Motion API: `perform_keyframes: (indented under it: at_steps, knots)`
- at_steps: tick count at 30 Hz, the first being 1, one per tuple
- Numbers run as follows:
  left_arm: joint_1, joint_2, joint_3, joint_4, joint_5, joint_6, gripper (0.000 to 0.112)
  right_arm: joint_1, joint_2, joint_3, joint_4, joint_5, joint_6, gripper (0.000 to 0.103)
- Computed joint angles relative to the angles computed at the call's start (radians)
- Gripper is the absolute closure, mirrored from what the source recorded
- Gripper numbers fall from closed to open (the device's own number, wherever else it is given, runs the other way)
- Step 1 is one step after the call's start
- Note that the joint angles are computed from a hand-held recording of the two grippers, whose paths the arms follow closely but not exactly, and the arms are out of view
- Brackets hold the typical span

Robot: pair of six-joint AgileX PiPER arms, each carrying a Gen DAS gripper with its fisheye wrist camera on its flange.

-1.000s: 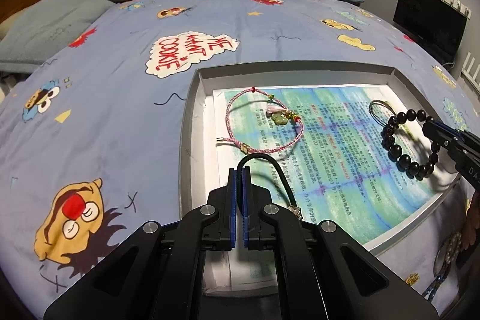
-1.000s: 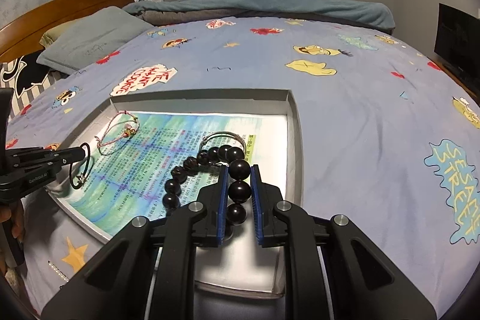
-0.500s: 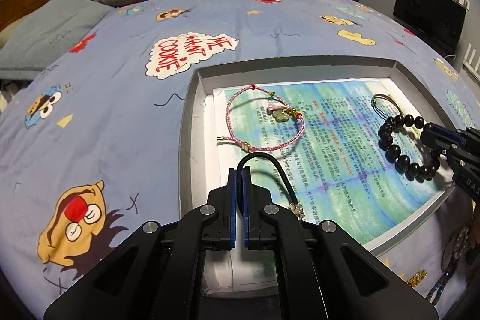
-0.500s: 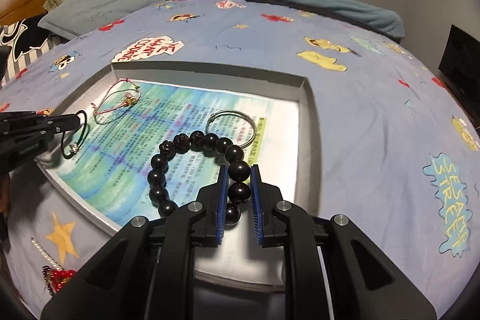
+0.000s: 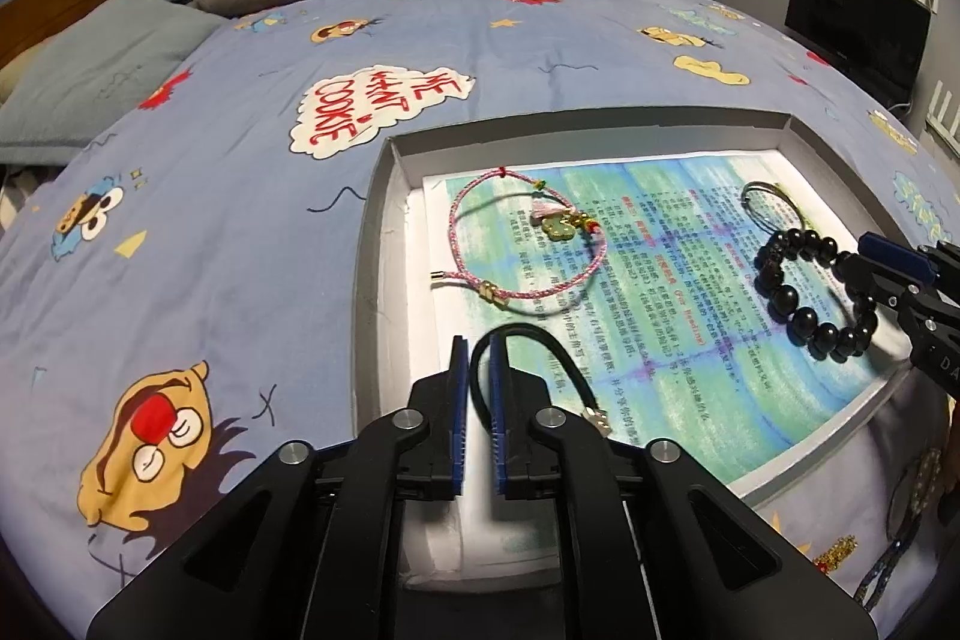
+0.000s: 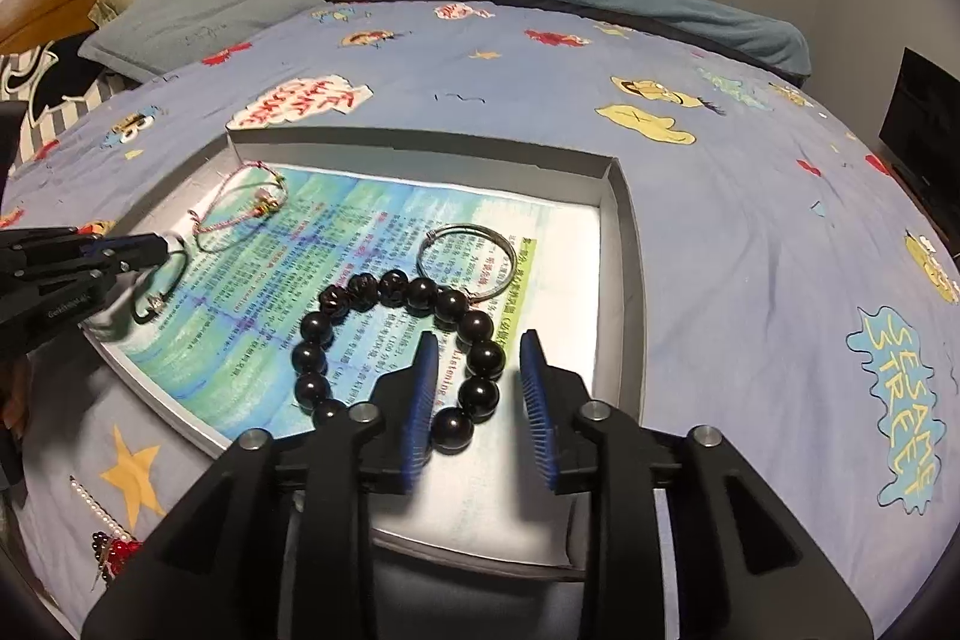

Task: Organize jewelry
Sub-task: 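Carry hair tie and bead bracelet into the grey box and release both, then move both tools back toward the remaining jewelry pile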

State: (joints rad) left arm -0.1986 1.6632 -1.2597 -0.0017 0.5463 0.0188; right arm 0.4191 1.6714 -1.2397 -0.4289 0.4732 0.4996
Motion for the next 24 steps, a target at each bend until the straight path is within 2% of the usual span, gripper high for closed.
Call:
perform_keyframes:
  at_steps: [2, 3, 4, 6, 11, 14, 18, 24]
  knots:
    - [-0.001, -0.009, 0.008, -0.018, -0.006, 0.015, 0.092, -0.002, -0.015, 0.018, -0.009, -0.028, 0.01, 0.065]
    - [-0.004, -0.02, 0.016, -0.018, -0.014, 0.017, 0.083, -0.001, -0.027, 0.032, -0.024, -0.047, 0.026, 0.063]
    - [-0.01, -0.029, 0.025, 0.004, -0.024, -0.003, 0.069, 0.001, -0.038, 0.042, -0.048, -0.06, 0.049, 0.062]
    - [-0.012, -0.052, 0.043, 0.006, -0.046, -0.009, 0.063, 0.007, -0.061, 0.063, -0.101, -0.082, 0.102, 0.059]
    - [-0.006, -0.094, 0.059, 0.013, -0.06, -0.035, 0.049, 0.014, -0.122, 0.125, -0.3, -0.141, 0.307, 0.017]
    - [-0.011, -0.113, 0.068, 0.046, -0.063, -0.07, 0.039, 0.016, -0.148, 0.143, -0.363, -0.151, 0.373, 0.006]
    - [-0.033, -0.147, 0.09, 0.165, -0.073, -0.194, 0.028, 0.017, -0.172, 0.158, -0.396, -0.146, 0.414, 0.006]
    - [-0.049, -0.213, 0.124, 0.212, -0.073, -0.249, 0.024, 0.023, -0.211, 0.177, -0.392, -0.122, 0.424, 0.006]
